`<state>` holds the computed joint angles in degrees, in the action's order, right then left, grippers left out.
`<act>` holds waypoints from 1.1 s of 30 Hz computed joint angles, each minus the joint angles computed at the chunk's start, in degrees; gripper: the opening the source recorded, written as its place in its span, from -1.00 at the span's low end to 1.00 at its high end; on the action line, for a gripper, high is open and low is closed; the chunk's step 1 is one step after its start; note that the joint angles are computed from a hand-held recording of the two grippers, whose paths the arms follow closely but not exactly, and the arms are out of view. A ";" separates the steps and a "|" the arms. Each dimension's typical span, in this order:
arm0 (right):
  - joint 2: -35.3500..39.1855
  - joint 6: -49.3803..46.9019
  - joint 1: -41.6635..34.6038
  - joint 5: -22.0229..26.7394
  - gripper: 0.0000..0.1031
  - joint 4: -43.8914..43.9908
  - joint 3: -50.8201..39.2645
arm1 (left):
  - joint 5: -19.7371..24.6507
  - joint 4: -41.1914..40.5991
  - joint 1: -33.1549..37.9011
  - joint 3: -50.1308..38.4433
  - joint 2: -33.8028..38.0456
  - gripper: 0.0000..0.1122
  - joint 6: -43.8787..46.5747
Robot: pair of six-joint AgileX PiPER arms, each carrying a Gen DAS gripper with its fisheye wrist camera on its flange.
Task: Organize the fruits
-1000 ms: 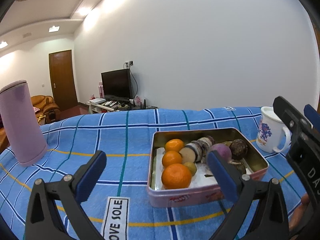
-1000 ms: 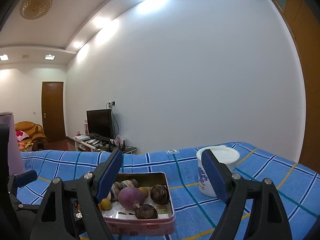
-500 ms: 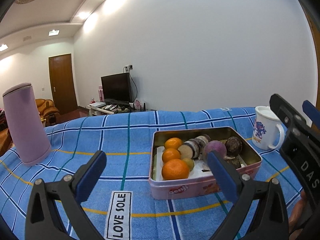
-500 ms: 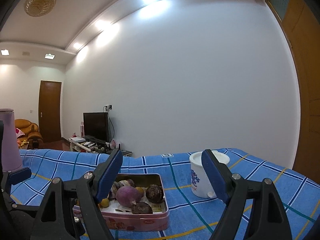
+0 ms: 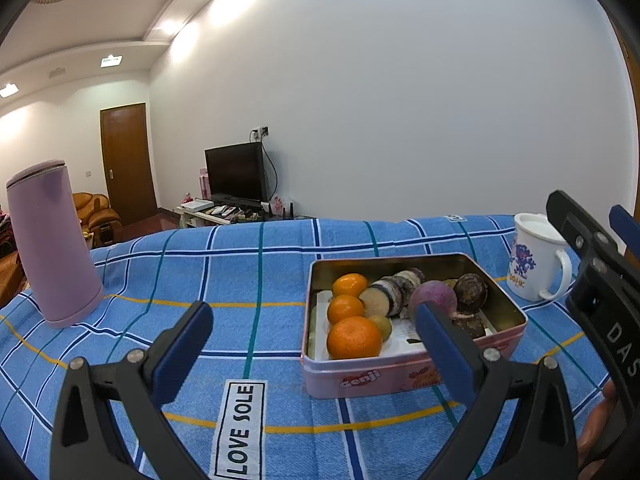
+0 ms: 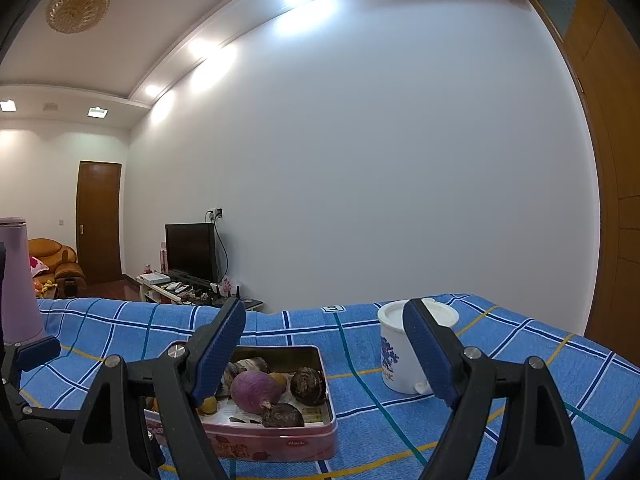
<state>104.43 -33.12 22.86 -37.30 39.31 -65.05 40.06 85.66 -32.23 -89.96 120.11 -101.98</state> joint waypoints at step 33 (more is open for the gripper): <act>-0.21 -1.06 0.04 0.49 0.60 0.84 0.05 | -0.02 -2.78 0.59 -0.97 0.30 0.84 2.30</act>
